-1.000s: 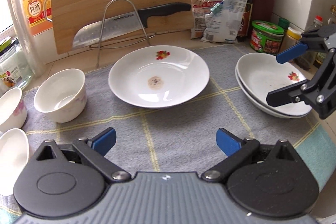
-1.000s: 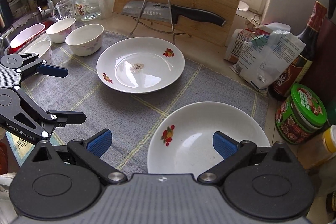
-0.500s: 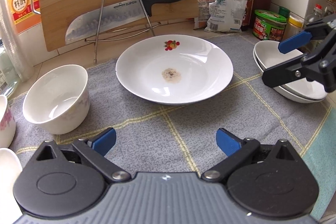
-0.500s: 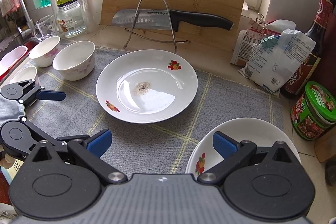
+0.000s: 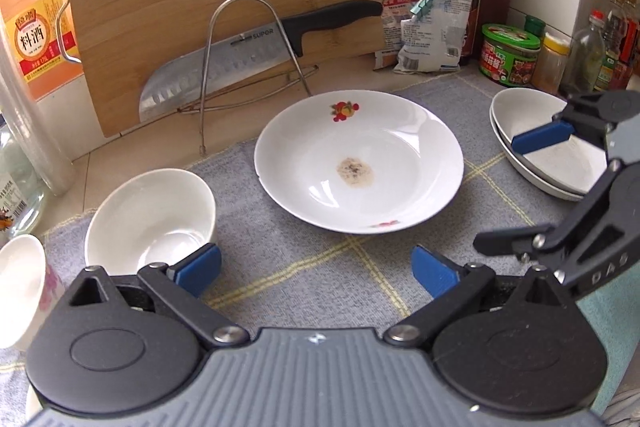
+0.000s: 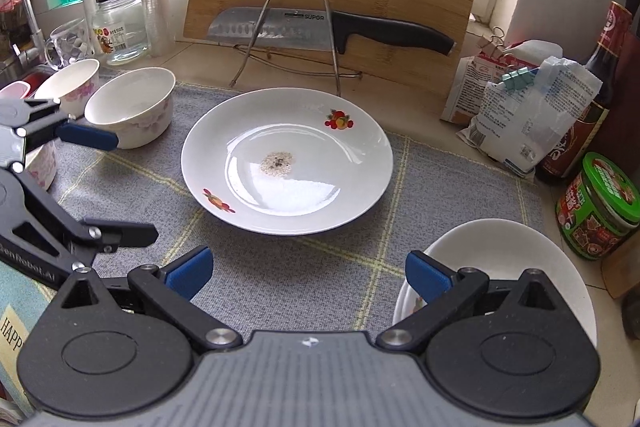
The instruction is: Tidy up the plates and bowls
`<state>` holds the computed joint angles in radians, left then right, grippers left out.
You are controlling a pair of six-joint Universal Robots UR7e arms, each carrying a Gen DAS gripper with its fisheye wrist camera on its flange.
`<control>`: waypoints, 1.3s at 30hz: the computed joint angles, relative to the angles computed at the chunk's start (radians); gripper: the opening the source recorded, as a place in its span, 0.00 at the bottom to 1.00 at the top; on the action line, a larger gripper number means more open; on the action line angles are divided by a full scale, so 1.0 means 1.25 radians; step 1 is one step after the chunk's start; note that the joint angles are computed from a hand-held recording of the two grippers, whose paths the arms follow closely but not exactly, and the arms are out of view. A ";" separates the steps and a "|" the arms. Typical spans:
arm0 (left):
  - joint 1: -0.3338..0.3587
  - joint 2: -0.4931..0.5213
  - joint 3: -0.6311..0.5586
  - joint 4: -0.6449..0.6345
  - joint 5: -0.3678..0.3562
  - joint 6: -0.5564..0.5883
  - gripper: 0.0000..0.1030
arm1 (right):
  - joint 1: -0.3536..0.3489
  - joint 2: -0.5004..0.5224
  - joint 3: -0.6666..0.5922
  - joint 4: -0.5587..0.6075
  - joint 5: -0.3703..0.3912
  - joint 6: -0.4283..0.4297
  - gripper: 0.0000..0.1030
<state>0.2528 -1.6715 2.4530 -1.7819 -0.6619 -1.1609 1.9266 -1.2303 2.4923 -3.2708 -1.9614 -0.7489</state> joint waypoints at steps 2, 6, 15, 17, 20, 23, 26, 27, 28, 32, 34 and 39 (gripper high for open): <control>0.015 0.003 -0.016 -0.001 0.012 0.017 0.98 | -0.005 0.027 0.004 -0.021 0.012 -0.018 1.00; 0.059 0.025 -0.038 -0.061 0.022 0.083 0.98 | -0.008 0.090 0.007 -0.084 0.015 -0.048 1.00; 0.190 0.118 -0.094 -0.266 -0.013 0.308 0.98 | -0.024 0.159 -0.018 -0.161 0.007 -0.076 1.00; 0.222 0.140 -0.119 -0.288 -0.029 0.344 0.98 | -0.028 0.167 -0.027 -0.166 0.003 -0.090 1.00; 0.266 0.164 -0.157 -0.296 -0.058 0.380 0.97 | -0.035 0.167 -0.040 -0.147 0.005 -0.096 1.00; 0.303 0.179 -0.185 -0.306 -0.086 0.404 0.97 | -0.038 0.163 -0.056 -0.110 0.007 -0.094 1.00; 0.334 0.199 -0.211 -0.300 -0.109 0.428 0.97 | -0.042 0.167 -0.068 -0.093 0.014 -0.108 1.00; 0.343 0.205 -0.221 -0.288 -0.114 0.436 0.97 | -0.041 0.170 -0.071 -0.093 0.012 -0.113 1.00; 0.350 0.212 -0.230 -0.278 -0.116 0.440 0.97 | -0.040 0.173 -0.073 -0.091 0.009 -0.118 1.00; 0.377 0.229 -0.256 -0.272 -0.144 0.470 0.96 | -0.047 0.169 -0.078 -0.064 0.025 -0.120 1.00; 0.391 0.236 -0.266 -0.275 -0.161 0.482 0.95 | -0.047 0.174 -0.078 -0.069 0.022 -0.126 1.00; 0.419 0.258 -0.294 -0.274 -0.197 0.515 0.89 | -0.049 0.171 -0.087 -0.050 0.024 -0.116 1.00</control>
